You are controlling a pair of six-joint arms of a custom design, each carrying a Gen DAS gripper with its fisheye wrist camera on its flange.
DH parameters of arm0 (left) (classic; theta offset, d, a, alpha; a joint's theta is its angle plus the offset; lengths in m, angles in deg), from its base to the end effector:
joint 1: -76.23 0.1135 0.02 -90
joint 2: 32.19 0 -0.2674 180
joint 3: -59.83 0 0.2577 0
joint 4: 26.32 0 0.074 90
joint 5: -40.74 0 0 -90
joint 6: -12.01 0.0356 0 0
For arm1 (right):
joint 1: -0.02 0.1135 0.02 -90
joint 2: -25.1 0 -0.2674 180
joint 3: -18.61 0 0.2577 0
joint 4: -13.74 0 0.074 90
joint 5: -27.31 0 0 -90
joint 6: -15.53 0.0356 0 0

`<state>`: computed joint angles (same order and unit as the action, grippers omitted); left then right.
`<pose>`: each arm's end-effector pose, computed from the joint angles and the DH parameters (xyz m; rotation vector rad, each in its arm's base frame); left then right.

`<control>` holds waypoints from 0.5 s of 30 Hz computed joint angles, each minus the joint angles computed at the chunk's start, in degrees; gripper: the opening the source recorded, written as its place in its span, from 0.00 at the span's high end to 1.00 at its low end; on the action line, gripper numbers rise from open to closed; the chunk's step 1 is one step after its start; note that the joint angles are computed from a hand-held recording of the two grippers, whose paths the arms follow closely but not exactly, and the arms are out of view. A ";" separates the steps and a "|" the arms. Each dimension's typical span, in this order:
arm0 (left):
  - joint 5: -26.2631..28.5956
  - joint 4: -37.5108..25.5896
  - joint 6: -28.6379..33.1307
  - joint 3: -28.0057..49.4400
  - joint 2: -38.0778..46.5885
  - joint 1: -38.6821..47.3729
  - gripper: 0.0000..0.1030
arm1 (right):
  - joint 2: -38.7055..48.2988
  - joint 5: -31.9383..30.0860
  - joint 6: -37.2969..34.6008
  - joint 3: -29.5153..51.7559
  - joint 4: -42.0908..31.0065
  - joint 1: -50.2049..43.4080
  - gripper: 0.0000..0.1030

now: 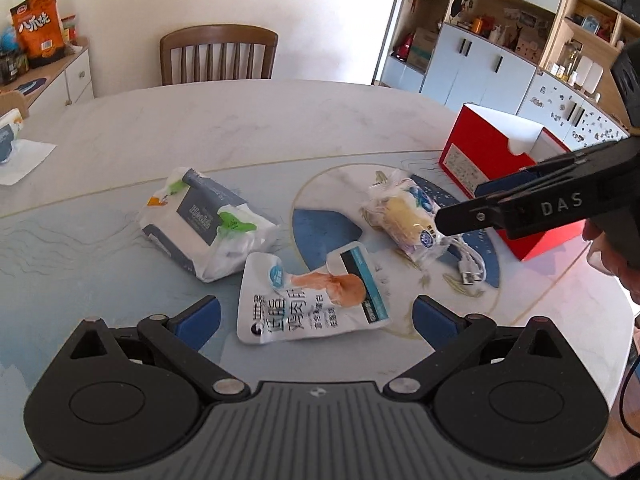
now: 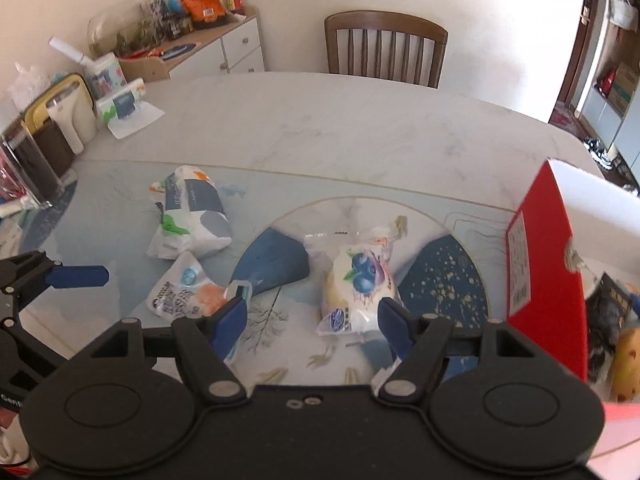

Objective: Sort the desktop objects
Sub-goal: 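Withdraw both tools from the red box back over the table snacks, then grasp blueberry bread bag with right tool while left grasps sausage packet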

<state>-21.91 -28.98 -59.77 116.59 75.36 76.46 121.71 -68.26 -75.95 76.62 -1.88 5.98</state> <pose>0.3265 -0.0150 0.0839 0.5669 2.3455 -0.4503 0.3141 0.0363 0.1296 -0.2028 2.5093 0.1541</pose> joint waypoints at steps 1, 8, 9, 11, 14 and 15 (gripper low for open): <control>-0.23 0.89 -0.40 0.30 0.90 -0.40 0.00 | 0.94 0.59 -0.49 0.61 0.30 0.13 0.30; -3.96 3.54 -3.25 4.01 7.07 -3.32 0.00 | 7.46 1.33 -2.28 5.82 -0.46 -2.04 0.30; -4.25 3.13 -3.35 4.86 7.93 -3.17 0.00 | 8.10 1.44 -2.77 6.24 -0.38 -2.30 0.30; -5.14 1.75 -3.37 6.75 9.55 -2.72 0.00 | 9.27 1.27 -3.61 6.99 -0.34 -2.96 0.30; -5.70 -1.24 -2.16 10.13 11.98 -2.38 0.00 | 11.12 0.78 -4.41 8.22 -0.57 -3.93 0.30; -5.32 -2.84 -1.42 11.48 12.81 -2.31 0.00 | 11.84 0.44 -4.75 8.78 -0.79 -4.26 0.30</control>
<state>-27.23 -31.83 -61.19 128.07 88.17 74.15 133.55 -67.81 -80.71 85.39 -2.66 1.72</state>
